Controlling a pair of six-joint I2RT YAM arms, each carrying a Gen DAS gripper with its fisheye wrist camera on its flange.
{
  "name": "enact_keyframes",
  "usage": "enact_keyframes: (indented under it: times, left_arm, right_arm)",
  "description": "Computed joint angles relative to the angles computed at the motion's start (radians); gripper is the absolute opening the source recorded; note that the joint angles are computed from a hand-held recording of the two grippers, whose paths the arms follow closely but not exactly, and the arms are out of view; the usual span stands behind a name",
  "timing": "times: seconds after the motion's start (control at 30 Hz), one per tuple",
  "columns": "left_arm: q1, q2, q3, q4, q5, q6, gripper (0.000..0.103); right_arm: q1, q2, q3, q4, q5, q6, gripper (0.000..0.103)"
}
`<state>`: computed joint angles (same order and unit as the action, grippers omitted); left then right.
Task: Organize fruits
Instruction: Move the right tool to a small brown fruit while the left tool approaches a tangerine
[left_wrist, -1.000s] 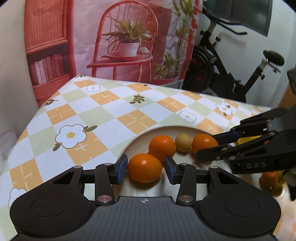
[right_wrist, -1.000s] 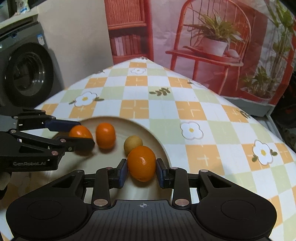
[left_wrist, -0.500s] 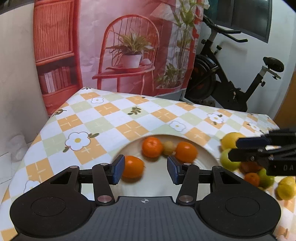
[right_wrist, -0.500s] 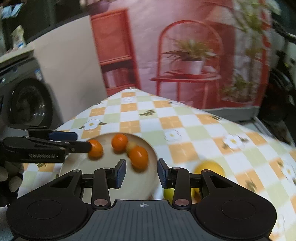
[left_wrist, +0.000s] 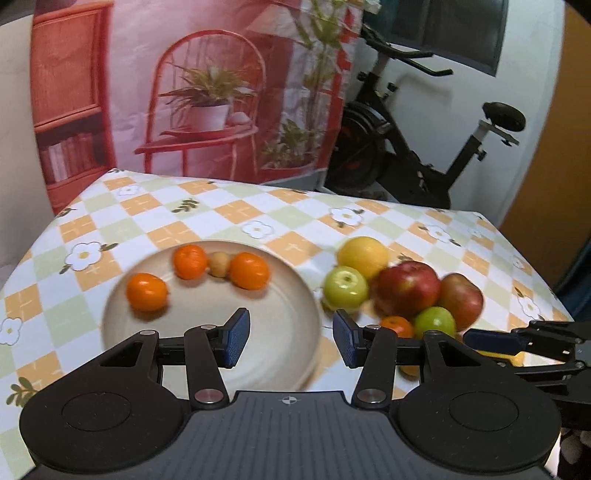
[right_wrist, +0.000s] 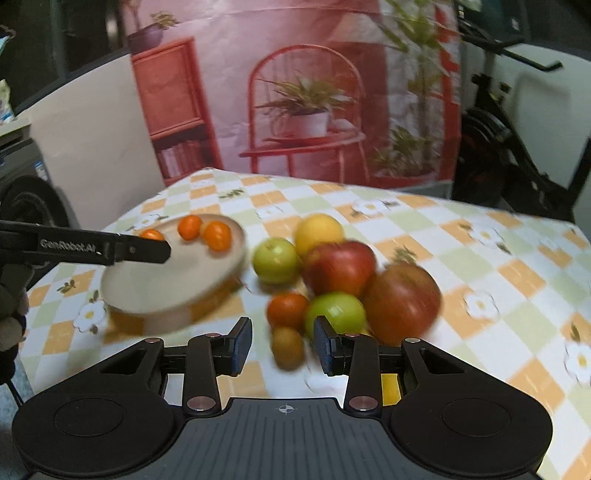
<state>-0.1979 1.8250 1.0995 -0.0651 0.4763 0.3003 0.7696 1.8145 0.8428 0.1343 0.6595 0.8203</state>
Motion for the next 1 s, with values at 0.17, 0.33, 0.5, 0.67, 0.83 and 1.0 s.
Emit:
enact_keyframes:
  times: [0.17, 0.33, 0.5, 0.67, 0.83, 1.0]
  left_arm:
    - [-0.022, -0.03, -0.051, 0.024, -0.026, 0.004, 0.052]
    - [-0.029, -0.055, -0.071, 0.024, -0.041, 0.011, 0.052]
    - [-0.032, -0.064, -0.092, 0.049, -0.055, 0.009, 0.052]
    - [-0.026, -0.048, -0.091, 0.05, -0.062, -0.006, 0.052]
    - [-0.001, -0.035, -0.086, 0.049, -0.056, -0.014, 0.052]
    - [0.024, -0.009, -0.062, 0.043, -0.062, -0.026, 0.052]
  right_arm:
    - [0.014, -0.02, -0.063, 0.02, 0.013, 0.065, 0.034]
    - [0.013, -0.005, -0.072, 0.061, -0.003, 0.057, 0.034]
    - [0.007, 0.016, -0.064, 0.076, -0.008, 0.051, 0.034]
    - [-0.003, 0.033, -0.056, 0.086, -0.017, 0.043, 0.033]
    - [-0.023, 0.083, -0.006, 0.106, -0.027, -0.025, 0.034]
    - [-0.036, 0.133, 0.049, 0.108, -0.074, -0.08, 0.033]
